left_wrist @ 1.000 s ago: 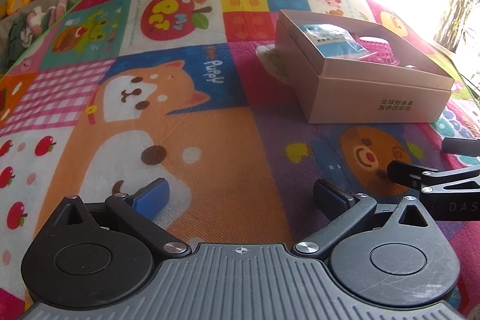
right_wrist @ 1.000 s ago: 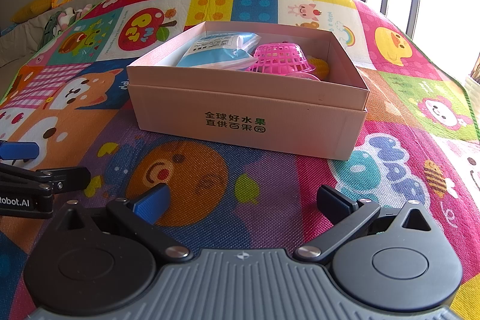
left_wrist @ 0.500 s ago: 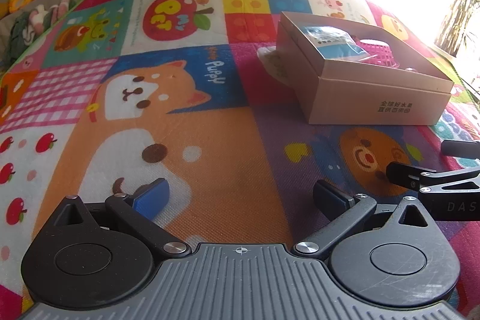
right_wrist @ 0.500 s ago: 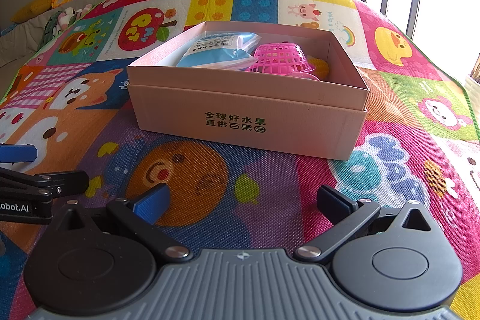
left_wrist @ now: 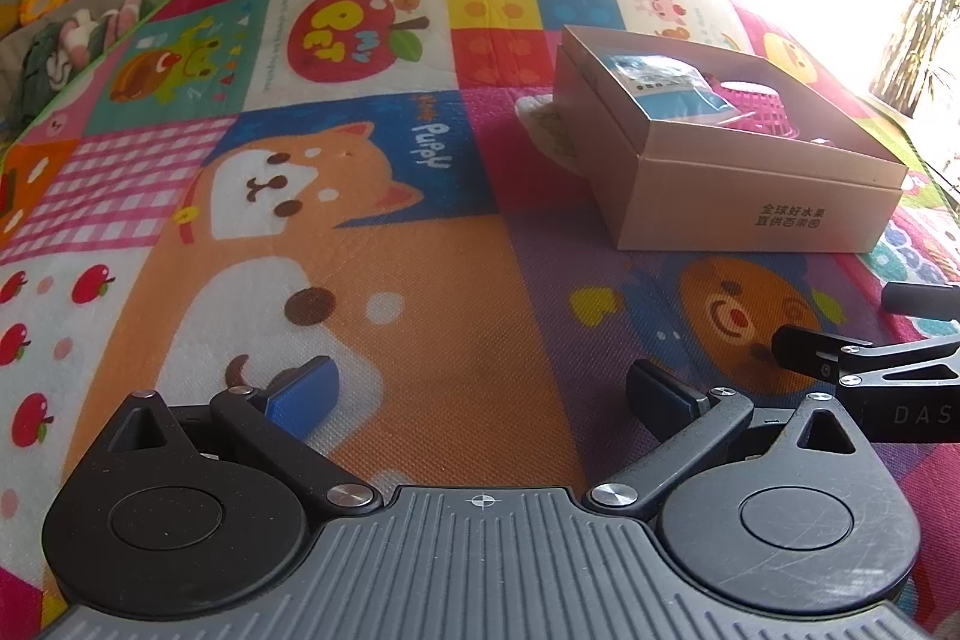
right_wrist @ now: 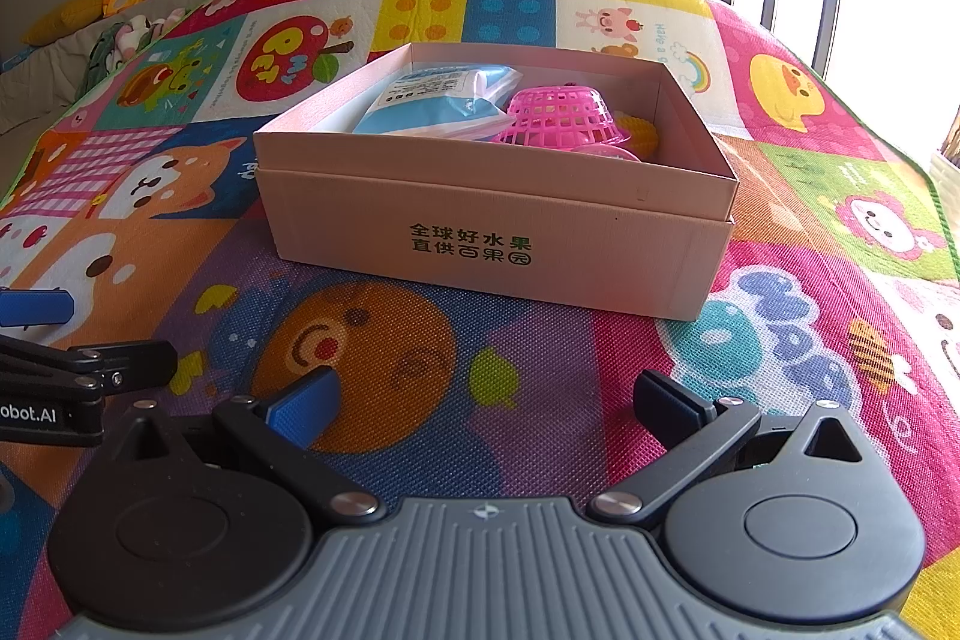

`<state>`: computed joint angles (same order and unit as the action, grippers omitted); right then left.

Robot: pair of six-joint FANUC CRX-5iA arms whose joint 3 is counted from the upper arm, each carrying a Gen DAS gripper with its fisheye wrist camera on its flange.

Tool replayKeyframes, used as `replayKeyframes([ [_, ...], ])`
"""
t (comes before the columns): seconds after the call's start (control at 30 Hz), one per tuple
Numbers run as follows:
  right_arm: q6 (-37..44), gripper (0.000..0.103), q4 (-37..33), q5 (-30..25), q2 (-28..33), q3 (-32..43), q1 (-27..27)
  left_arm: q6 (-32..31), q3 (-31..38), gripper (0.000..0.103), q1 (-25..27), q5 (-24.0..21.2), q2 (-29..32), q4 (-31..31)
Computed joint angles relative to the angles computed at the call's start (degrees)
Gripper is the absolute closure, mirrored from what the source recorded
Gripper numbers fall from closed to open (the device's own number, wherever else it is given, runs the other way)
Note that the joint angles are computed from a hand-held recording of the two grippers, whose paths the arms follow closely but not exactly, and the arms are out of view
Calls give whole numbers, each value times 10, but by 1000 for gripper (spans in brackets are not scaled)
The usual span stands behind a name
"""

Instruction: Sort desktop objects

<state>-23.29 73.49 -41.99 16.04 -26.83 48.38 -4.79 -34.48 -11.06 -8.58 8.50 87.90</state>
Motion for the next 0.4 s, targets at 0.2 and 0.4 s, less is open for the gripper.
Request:
replayKeyframes([
  [0.2,0,0,0,0,0,0,0,9,1,0,4,-3,1,-12],
  [0.4,0,0,0,0,0,0,0,65,8,0,22,-15,1,-86],
])
